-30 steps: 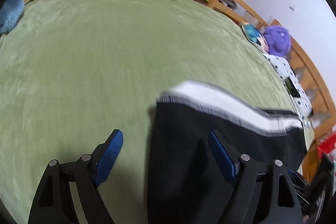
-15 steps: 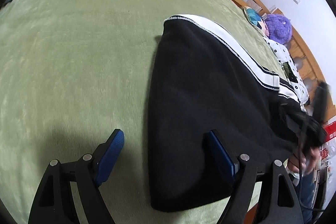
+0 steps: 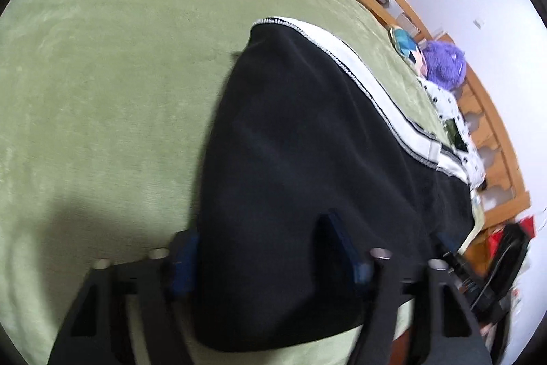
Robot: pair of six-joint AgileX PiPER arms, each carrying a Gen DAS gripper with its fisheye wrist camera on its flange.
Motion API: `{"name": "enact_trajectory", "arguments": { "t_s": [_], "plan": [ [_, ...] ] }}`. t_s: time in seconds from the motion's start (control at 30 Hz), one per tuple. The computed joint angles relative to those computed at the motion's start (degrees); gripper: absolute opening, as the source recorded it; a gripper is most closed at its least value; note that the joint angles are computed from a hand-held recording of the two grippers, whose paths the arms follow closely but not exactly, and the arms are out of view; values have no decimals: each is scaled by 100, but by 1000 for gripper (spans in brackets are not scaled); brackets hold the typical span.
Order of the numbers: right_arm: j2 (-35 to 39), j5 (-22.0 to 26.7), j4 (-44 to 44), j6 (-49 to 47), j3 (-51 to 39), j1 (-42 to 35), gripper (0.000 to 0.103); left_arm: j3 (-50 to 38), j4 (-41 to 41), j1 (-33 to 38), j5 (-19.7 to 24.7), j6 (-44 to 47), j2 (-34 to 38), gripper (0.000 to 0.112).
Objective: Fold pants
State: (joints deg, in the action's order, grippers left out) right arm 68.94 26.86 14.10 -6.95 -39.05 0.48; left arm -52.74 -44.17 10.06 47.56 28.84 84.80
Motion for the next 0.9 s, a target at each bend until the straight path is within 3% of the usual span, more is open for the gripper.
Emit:
{"name": "enact_trajectory", "arguments": {
  "t_s": [0.03,0.1,0.17,0.23,0.3,0.4,0.47,0.53,0.67,0.77,0.9],
  "plan": [
    [26,-129,-48,122,46,35,44,-35,53,-115,-104,-156,25,54],
    [124,131,-69,58,-204,-18,45,-144,216,-260,-138,-308,-18,29],
    [61,349,336,-382,-318,-262,45,-246,128,-146,92,-217,-247,20],
    [-178,517,952,-1070,-338,-727,45,-479,-6,-13,490,-171,-493,18],
    [-567,562,773,-1038,-240,-1061,48,-873,95,-182,671,-466,-670,18],
    [-839,830,691,-1427,-289,-1960,50,-1720,507,-966,625,-1143,-789,18],
    [-928,1249,1294,-2377,-328,-3036,50,-2528,1300,-1795,538,-2001,-638,17],
    [-980,1723,1837,-3285,-365,-4182,50,-3413,2183,-2718,530,-2865,-343,17],
    [-882,2583,2523,-4734,-545,-6472,50,-5225,3169,-4199,737,-3785,621,17],
    [-453,3152,2857,-5622,-790,-7956,50,-6772,3946,-5262,860,-4335,1770,17],
    [117,3403,2752,-6012,-1041,-9085,50,-9051,4061,-6002,1066,-4842,3648,17]
  ]
}}
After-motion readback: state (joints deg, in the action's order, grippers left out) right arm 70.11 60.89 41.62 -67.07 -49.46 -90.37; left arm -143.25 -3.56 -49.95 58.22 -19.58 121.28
